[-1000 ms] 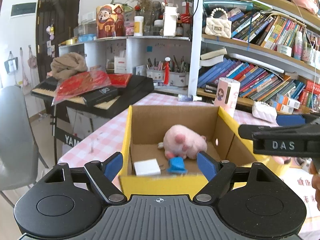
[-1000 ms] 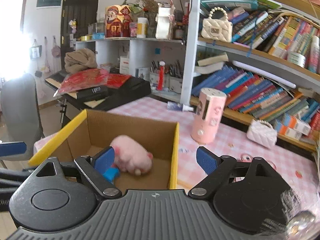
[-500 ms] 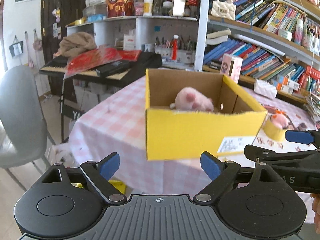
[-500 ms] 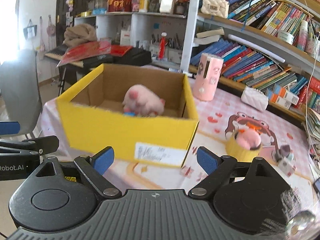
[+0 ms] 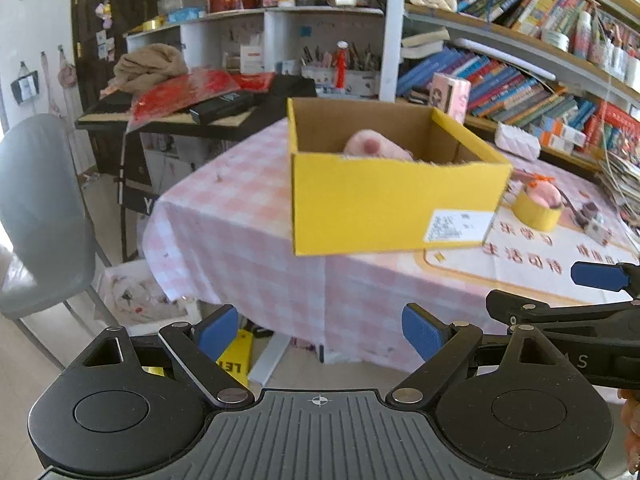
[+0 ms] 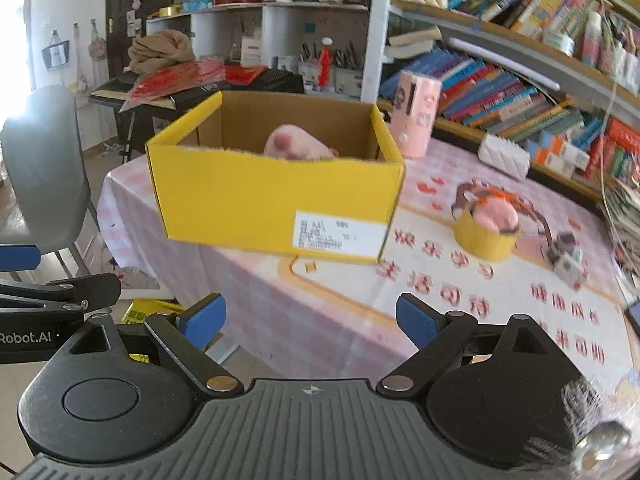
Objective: Organize objects
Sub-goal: 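Withdraw both open grippers from the box toward the table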
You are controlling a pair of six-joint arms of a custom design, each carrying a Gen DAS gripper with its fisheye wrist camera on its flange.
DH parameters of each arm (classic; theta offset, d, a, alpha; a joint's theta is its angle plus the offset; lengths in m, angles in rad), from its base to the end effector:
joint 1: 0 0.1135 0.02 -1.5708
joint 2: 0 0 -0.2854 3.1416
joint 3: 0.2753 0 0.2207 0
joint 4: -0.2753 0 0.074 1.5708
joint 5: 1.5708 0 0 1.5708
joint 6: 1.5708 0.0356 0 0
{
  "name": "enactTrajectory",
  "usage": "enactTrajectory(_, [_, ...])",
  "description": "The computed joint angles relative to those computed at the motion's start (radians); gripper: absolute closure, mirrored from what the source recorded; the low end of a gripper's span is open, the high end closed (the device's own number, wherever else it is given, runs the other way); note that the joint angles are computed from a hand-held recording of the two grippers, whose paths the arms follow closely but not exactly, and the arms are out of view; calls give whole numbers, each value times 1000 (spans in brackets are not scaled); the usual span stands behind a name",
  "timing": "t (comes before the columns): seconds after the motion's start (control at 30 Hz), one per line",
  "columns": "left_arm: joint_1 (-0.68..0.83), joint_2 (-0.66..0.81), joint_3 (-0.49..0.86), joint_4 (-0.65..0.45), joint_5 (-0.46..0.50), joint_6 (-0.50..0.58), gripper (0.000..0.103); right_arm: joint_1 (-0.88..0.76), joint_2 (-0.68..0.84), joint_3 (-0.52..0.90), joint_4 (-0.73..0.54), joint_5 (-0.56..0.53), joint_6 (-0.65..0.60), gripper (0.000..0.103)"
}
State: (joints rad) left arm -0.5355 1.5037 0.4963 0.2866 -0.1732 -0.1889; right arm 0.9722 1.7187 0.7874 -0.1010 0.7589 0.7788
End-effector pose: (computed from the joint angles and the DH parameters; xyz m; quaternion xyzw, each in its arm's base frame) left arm 0.2155 -0.1207 0.1788 0.1214 0.9002 -0.0719 0.4120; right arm 0.1826 0.2242 0.1755 0.0116 0.9007 -0.0390 0.4325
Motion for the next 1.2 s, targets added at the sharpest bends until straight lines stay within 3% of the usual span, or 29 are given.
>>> enactTrajectory(0.43, [-120,-6,-35,7,31,5,12,140,-53,-56,-279,93,397,10])
enactTrajectory(0.9, [-278,125,104,9,73,45,12,218,-137,-120,-663,125,867,10])
enactTrajectory(1.2, [-354,228,220,-10,79,47,12,195,-223,-208,-737,107,969,10])
